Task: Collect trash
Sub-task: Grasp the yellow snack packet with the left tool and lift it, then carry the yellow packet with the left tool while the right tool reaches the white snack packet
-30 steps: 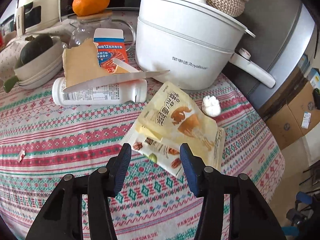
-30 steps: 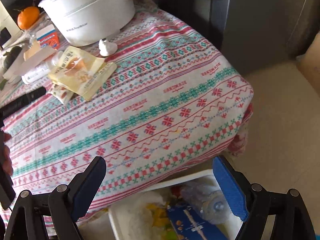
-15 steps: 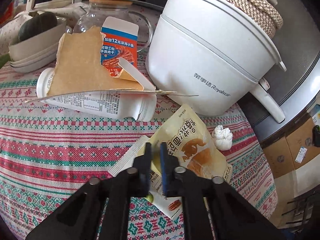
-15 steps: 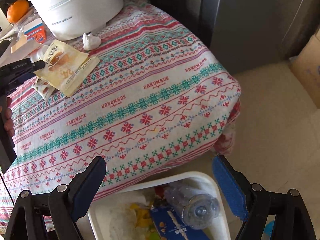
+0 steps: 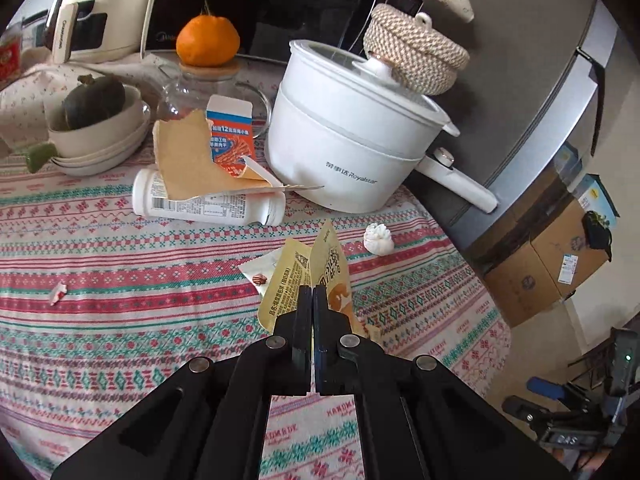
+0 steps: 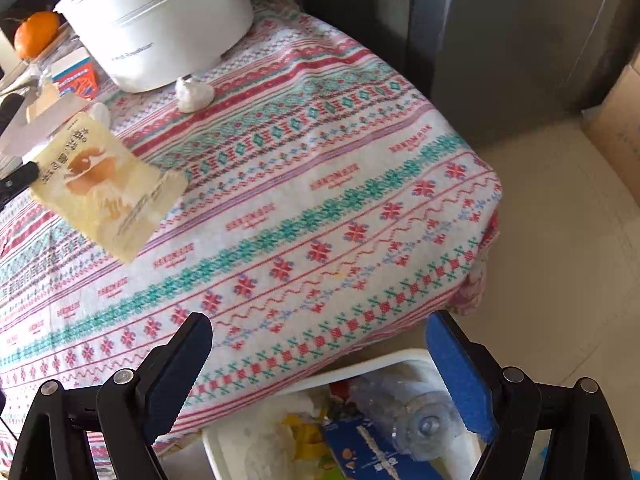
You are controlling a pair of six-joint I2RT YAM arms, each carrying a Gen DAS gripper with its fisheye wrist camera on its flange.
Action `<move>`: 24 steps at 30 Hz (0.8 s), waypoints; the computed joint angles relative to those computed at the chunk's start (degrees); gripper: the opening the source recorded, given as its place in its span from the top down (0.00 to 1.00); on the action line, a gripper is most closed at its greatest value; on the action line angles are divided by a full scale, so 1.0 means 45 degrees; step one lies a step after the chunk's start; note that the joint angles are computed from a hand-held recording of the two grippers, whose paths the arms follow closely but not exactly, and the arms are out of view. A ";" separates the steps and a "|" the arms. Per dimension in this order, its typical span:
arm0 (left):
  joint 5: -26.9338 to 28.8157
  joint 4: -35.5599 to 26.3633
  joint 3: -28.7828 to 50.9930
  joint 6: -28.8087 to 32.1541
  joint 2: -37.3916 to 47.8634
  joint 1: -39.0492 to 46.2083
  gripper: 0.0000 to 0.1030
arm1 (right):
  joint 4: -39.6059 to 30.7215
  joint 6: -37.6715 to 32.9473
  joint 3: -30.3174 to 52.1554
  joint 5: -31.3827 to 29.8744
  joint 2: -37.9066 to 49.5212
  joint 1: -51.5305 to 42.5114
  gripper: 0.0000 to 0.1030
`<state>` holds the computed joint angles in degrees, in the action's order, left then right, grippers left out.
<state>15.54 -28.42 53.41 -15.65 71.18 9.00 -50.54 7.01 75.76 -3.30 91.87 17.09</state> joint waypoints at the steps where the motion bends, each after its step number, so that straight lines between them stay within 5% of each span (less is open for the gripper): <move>1: 0.0104 -0.0499 -0.0056 0.0242 -0.0569 0.0214 1.00 | 0.0036 0.0055 0.0003 0.0010 -0.0042 0.0167 0.12; 6: 0.0818 -0.3419 0.0077 0.2020 -0.3146 0.2161 1.00 | 0.0231 0.0264 0.0010 0.0197 -0.0072 0.1101 0.12; 11: 0.2781 -0.5415 0.0020 0.5001 -0.4920 0.6050 1.00 | 0.0562 0.0077 -0.0164 0.0477 -0.0058 0.2188 0.12; 18: 0.5873 -0.7932 0.1014 0.8784 -0.3637 1.0702 1.00 | 0.1149 0.0640 0.0836 0.0170 0.1539 0.3349 0.12; 24: 0.7090 -0.9109 0.2056 1.0503 -0.2495 1.2837 1.00 | 0.2051 0.0341 0.3053 0.0509 0.4138 0.4426 0.12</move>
<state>47.45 -69.41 62.67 31.61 59.95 66.76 -41.32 8.55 89.50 -1.01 110.49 37.01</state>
